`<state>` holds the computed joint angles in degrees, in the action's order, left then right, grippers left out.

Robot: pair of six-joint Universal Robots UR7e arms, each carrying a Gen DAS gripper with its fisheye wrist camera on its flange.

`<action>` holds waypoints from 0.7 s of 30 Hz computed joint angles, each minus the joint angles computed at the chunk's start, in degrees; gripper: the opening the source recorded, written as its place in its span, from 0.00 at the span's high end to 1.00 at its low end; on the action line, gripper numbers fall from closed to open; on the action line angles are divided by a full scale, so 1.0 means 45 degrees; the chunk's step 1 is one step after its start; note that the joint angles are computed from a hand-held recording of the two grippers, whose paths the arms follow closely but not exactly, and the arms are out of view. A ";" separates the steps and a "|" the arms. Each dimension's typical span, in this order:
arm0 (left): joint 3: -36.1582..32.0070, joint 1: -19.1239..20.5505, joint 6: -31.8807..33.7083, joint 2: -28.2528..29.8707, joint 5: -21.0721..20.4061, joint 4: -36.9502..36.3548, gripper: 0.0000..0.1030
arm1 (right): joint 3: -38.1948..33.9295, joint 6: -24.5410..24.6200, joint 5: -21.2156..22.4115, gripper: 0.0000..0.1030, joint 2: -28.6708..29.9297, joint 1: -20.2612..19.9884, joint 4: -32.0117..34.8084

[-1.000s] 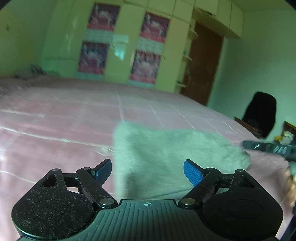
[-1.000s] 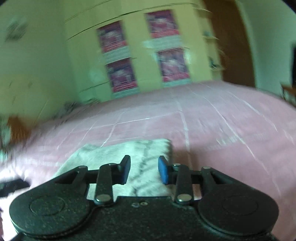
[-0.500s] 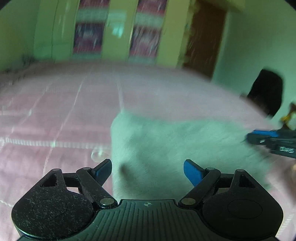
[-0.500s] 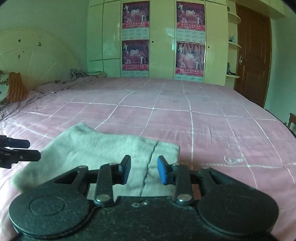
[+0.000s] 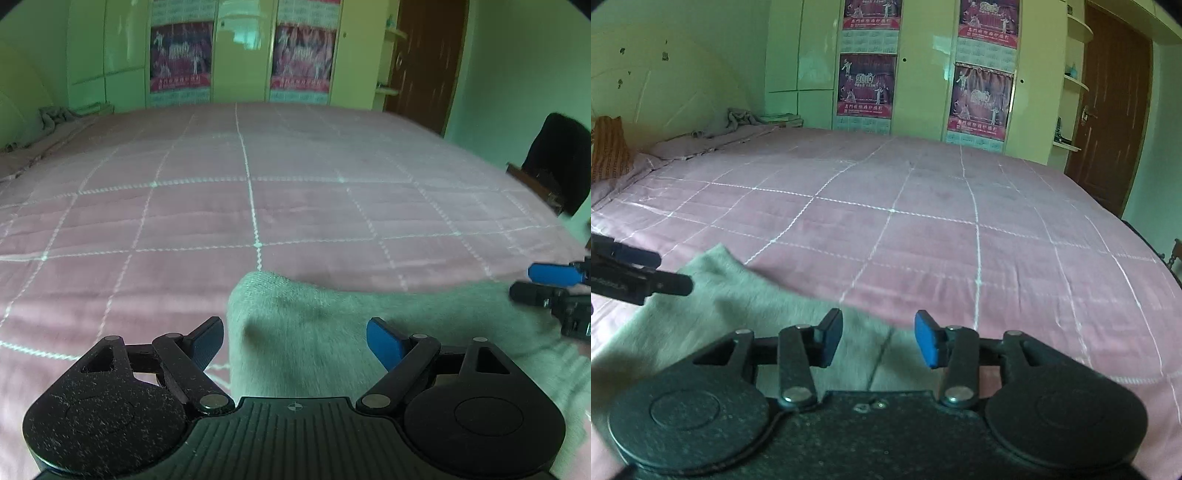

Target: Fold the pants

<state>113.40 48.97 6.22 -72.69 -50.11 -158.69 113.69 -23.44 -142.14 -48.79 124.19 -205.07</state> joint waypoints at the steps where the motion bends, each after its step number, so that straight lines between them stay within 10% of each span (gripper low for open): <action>1: -0.0296 0.0124 -0.0135 0.0360 0.0241 0.0595 0.17 | -0.0164 0.0135 -0.0014 0.57 0.0035 -0.0151 0.0444; 4: -0.0250 0.0473 -0.0531 0.0643 0.0339 0.1273 0.12 | -0.0276 0.1313 -0.0720 0.48 0.0092 -0.0677 0.2332; 21: 0.0654 0.0103 -0.0477 -0.0342 0.0834 0.1271 0.11 | 0.0160 0.2602 -0.1292 0.29 0.0023 -0.0497 0.2047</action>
<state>116.34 49.43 4.08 -74.23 -46.35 -152.97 114.41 -11.73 -147.96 -48.69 121.95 -195.86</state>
